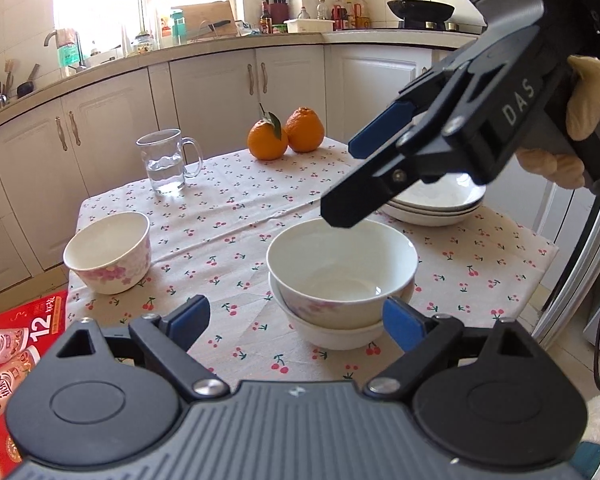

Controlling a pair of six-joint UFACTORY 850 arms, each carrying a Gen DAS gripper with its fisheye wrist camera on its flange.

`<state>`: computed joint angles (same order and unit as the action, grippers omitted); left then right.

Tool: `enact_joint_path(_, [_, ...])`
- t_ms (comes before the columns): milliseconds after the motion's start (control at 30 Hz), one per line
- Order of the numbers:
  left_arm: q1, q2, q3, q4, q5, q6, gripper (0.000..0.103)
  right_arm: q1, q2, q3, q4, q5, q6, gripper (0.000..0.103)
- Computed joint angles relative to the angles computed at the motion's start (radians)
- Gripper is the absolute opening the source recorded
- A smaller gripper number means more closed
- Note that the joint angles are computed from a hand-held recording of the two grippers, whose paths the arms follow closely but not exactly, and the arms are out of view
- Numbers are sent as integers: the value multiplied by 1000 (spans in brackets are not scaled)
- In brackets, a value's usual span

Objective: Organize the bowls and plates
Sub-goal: 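Lower the white bowl into the pink-floral bowl and open the right gripper, then move the right gripper to the small pink-floral bowl and grip its rim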

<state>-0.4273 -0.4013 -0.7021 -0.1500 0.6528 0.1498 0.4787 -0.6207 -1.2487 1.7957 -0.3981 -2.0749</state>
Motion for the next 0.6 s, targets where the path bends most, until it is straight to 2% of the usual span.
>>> enact_joint_path(167, [11,23,43,-39,44,-3,93,46,32,11,270,74,-307,103])
enact_joint_path(233, [20,30,58,-44,58,-14,93,56,39,11,314,63,-397,103])
enact_joint_path(333, [32,39,78,-70,80,-10,93,70,32,-16,212,59,-317,103])
enact_joint_path(467, [59,43,95,-93,106,-14,93,87,11,-47,205,49,-319,103])
enact_joint_path(500, [63,39,95,-108,112,-5,93,94,1,-65,158,68,-277,103])
enact_joint_path(533, [67,36,93,-122,118,5,93,104,-11,-90,71,109,-192,103])
enact_joint_path(600, [81,26,88,-138,128,23,93,130,-33,-130,17,203,-146,103])
